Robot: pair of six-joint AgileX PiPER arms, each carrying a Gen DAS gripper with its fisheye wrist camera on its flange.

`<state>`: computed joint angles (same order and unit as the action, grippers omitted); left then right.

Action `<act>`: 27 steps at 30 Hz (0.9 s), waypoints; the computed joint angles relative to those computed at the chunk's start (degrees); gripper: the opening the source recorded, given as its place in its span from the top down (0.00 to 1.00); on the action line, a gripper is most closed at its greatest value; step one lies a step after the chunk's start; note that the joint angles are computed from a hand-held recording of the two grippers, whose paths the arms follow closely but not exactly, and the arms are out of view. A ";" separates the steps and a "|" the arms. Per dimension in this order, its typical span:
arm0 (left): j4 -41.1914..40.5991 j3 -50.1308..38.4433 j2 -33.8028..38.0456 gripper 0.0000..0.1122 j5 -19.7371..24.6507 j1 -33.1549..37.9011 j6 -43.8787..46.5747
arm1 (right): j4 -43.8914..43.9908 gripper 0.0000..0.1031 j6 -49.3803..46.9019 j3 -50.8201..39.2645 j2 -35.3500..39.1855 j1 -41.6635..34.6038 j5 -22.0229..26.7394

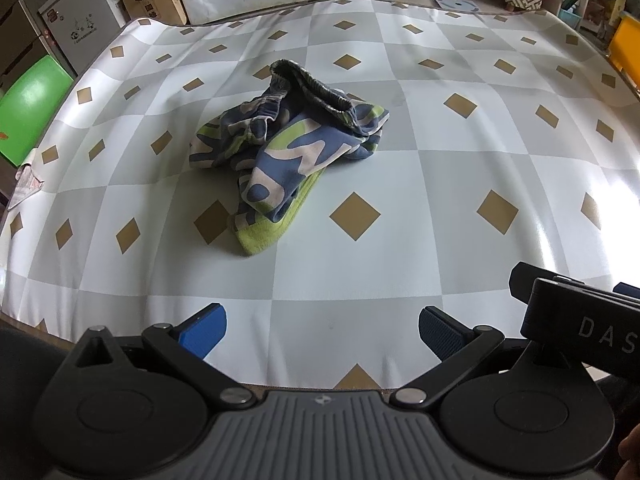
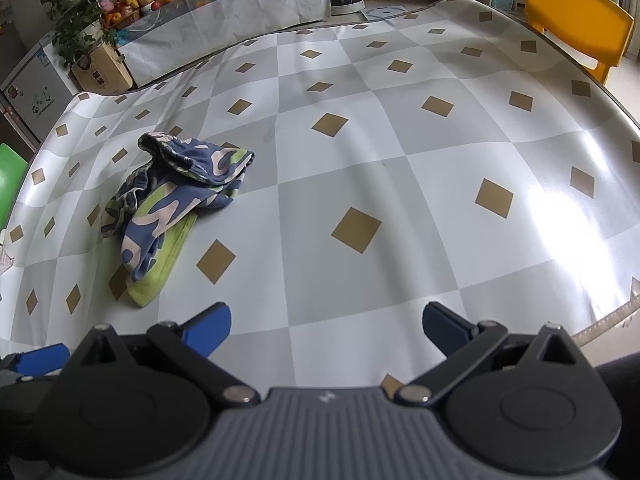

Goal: Fold clothes

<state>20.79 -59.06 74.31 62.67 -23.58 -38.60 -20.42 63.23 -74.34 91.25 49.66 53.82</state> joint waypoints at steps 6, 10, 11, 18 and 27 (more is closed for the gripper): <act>-0.33 -0.02 0.67 0.08 -0.13 0.05 -0.04 | 0.02 0.01 -0.68 -0.22 0.27 -0.11 0.26; -1.25 0.53 0.75 0.08 -0.80 0.76 0.25 | -0.46 0.01 -1.32 -0.52 0.71 0.11 0.67; -1.06 0.67 0.82 0.08 -0.81 0.79 0.02 | -0.68 0.01 -1.44 -0.65 0.88 0.21 0.83; 0.22 2.09 0.23 0.08 -1.41 1.26 -0.57 | -2.61 0.01 -1.08 -0.73 1.51 0.98 0.92; -5.56 5.88 -3.70 0.08 -5.85 7.35 2.70 | -4.05 0.01 0.15 -0.31 2.08 1.16 -0.03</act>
<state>15.23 -53.18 70.61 56.82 -16.23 -35.90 -24.46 63.39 -74.66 93.33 50.83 53.79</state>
